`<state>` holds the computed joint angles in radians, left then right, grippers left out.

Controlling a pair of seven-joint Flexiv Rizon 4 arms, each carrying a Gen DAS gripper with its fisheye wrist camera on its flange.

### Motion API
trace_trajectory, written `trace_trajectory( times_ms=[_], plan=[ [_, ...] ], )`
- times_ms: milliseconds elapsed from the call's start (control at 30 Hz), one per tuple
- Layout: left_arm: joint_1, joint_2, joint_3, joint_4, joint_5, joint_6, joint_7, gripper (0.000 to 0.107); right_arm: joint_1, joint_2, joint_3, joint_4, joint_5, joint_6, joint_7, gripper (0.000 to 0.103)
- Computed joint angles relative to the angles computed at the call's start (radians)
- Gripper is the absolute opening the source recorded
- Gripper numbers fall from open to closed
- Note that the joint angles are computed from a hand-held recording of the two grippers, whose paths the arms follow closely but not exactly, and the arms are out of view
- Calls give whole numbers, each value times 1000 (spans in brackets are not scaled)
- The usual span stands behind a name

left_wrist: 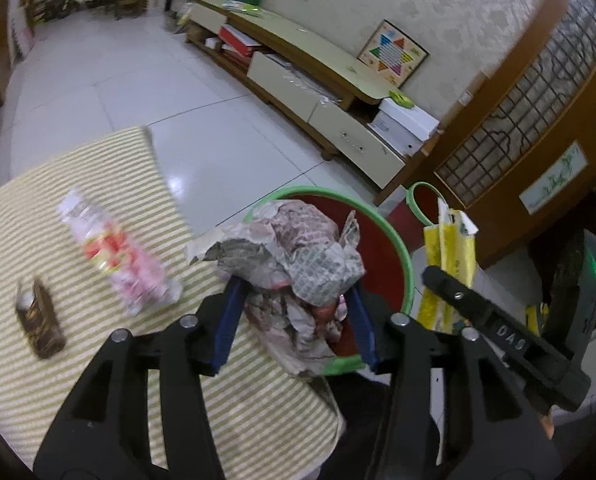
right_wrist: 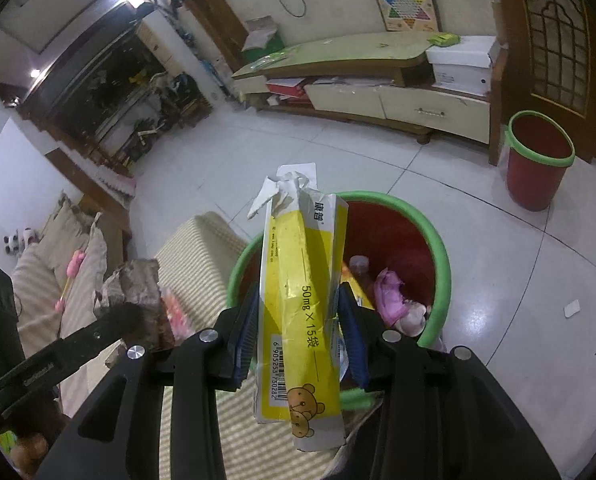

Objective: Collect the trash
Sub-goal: 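Open both tools over the bucket to drop the paper and tissue pack, then grasp the brown Baisha cigarette box with the left tool while the right tool grasps the pink Pocky wrapper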

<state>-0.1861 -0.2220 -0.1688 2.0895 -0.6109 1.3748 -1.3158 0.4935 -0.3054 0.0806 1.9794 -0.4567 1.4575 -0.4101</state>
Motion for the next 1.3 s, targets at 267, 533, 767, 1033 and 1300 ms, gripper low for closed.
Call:
trace_trajectory(
  times_ms=[267,533,767,1033,1300],
  plan=[
    [14,18,62,41,92,19,-79,85,35,-19,-49,-10,-72,-52,88,73],
    [85,95,311,178,420,-41,-497,87,14,-75,64,-92,-20,-128,-60,73],
    [203,21,270,164,441,-100,-464,87,64,-166,136,-248,85,-218,-215,73],
    [202,-28,285,111,553,-128,-468,47,140,-230,152,-378,133,-330,-343,76],
    [239,198,235,351,338,-20,-277,46,206,-445,167,-737,161,-587,-602,85]
  ],
)
